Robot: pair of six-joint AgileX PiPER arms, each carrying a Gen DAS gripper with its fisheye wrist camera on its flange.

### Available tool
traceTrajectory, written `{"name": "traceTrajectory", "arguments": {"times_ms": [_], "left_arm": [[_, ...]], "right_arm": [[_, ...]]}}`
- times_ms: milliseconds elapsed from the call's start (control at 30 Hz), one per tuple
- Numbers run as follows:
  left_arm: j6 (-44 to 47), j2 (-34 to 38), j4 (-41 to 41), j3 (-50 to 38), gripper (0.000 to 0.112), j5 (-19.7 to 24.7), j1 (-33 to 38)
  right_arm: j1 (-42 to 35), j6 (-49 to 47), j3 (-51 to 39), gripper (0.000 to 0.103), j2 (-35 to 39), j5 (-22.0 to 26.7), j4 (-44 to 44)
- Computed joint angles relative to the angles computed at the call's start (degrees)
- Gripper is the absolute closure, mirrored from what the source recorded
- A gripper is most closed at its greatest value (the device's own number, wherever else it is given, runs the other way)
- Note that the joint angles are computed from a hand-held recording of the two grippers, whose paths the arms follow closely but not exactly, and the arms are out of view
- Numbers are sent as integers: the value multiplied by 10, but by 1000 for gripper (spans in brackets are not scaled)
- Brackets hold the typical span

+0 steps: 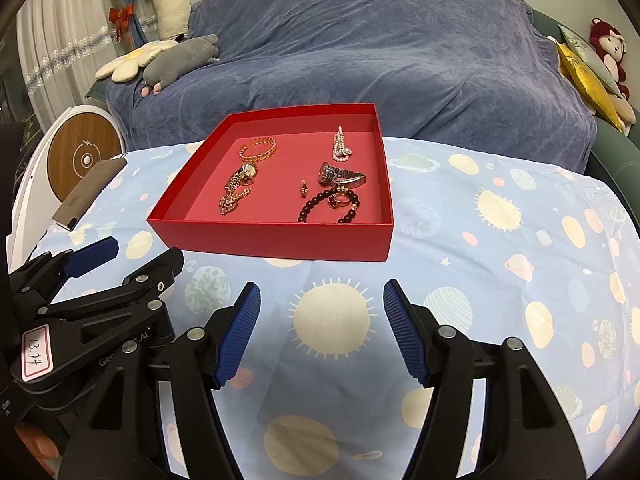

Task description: Organize jewelry

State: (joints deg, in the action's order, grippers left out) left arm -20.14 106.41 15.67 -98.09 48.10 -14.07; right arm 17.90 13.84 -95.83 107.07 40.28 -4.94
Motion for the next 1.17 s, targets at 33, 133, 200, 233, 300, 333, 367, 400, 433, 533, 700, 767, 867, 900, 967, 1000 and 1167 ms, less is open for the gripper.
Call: {"name": "traceTrajectory", "arguments": {"times_ms": [33, 133, 200, 233, 300, 333, 367, 400, 433, 533, 700, 767, 867, 900, 967, 1000, 1167], "left_arm": [[1, 0, -1, 0, 40, 0, 0], [-3, 0, 4, 0, 40, -1, -1], [-5, -1, 8, 2, 40, -3, -3], [-6, -2, 10, 3, 40, -4, -4], [-7, -2, 11, 3, 40, -5, -5], [-8, -3, 12, 4, 40, -6, -5], [-8, -3, 13, 4, 40, -6, -6], [-7, -4, 12, 5, 40, -7, -6], [-6, -4, 10, 4, 40, -7, -5], [-5, -3, 7, 3, 40, -7, -4], [-7, -3, 7, 4, 39, -7, -4], [-8, -5, 4, 8, 39, -10, -3], [-4, -5, -2, 8, 39, -12, 0], [-5, -5, -2, 9, 39, -13, 0], [-7, -3, -2, 6, 39, -9, 0], [-8, -1, -3, 2, 39, -5, 1], [-8, 0, -8, 3, 39, -6, 3]], "right_arm": [[1, 2, -1, 41, 0, 1, -2], [1, 3, -1, 41, -1, 2, -2], [0, 2, -1, 41, -1, 1, -1], [0, 2, -2, 41, -1, 2, -1], [1, 6, -2, 41, -1, 2, -5], [1, 7, -3, 41, -1, 3, -5], [1, 7, -3, 41, -2, 3, -5], [1, 7, -2, 41, -2, 3, -6], [1, 7, -2, 41, -2, 3, -6], [1, 6, -3, 41, -2, 2, -5], [-1, 3, -5, 41, -2, 4, -3], [-1, 4, -4, 41, -2, 3, -4], [1, 12, -6, 39, -2, 5, -11], [0, 16, -7, 37, -2, 6, -14], [1, 22, -7, 35, -2, 5, -17], [2, 25, -7, 34, -2, 5, -19], [4, 35, -7, 31, -1, 5, -27]]}}
